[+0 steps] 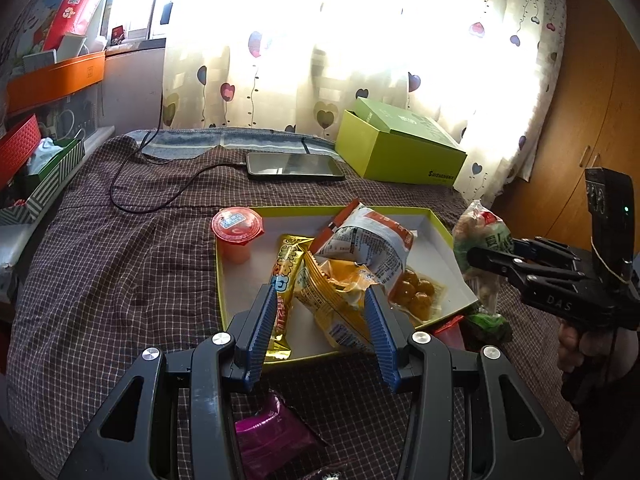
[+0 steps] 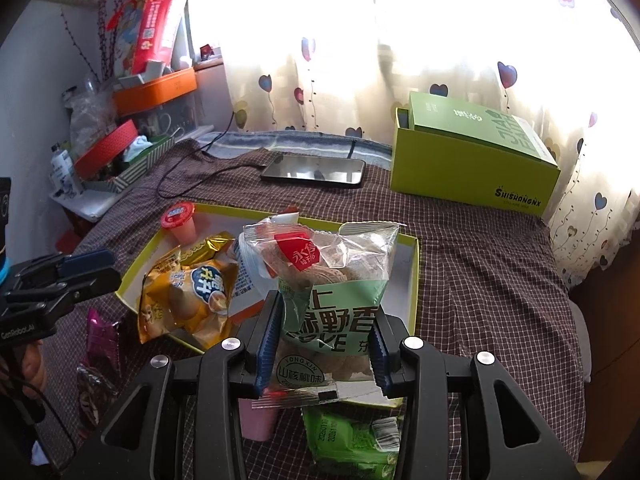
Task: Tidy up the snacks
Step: 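Lower the clear green-labelled bag into the tray and open the right tool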
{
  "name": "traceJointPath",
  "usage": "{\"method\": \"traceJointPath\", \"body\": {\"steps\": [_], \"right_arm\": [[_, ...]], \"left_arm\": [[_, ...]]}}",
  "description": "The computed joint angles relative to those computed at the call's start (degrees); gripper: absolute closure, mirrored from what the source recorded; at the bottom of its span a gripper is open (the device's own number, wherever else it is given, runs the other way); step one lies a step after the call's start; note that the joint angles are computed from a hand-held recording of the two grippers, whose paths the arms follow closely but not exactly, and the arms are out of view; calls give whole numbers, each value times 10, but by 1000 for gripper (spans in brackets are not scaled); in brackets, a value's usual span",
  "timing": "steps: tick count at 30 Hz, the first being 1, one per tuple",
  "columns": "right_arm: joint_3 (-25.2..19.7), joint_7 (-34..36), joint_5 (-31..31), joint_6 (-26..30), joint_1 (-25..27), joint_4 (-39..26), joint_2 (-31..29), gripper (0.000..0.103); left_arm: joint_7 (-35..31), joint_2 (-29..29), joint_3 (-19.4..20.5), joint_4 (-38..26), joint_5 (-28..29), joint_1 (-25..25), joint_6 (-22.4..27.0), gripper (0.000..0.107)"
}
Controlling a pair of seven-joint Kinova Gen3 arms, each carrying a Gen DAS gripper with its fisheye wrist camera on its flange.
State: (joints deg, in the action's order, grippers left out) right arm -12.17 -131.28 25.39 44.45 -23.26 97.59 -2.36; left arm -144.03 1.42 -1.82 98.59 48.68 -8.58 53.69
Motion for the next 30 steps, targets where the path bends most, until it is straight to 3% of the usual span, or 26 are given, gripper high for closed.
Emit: {"method": "traceJointPath", "body": {"steps": [12, 20, 24, 30], "right_arm": [[47, 82, -96, -26, 32, -36, 54, 62], [47, 57, -52, -18, 17, -26, 43, 60], [41, 45, -58, -25, 22, -3, 20, 60], [18, 27, -44, -11, 22, 17, -2, 73]], "left_arm": [[-1, -3, 0, 6, -1, 4, 6, 61], [7, -3, 2, 5, -9, 7, 7, 61], [6, -7, 0, 9, -7, 8, 10, 61], [4, -11, 0, 16, -7, 11, 16, 61]]}}
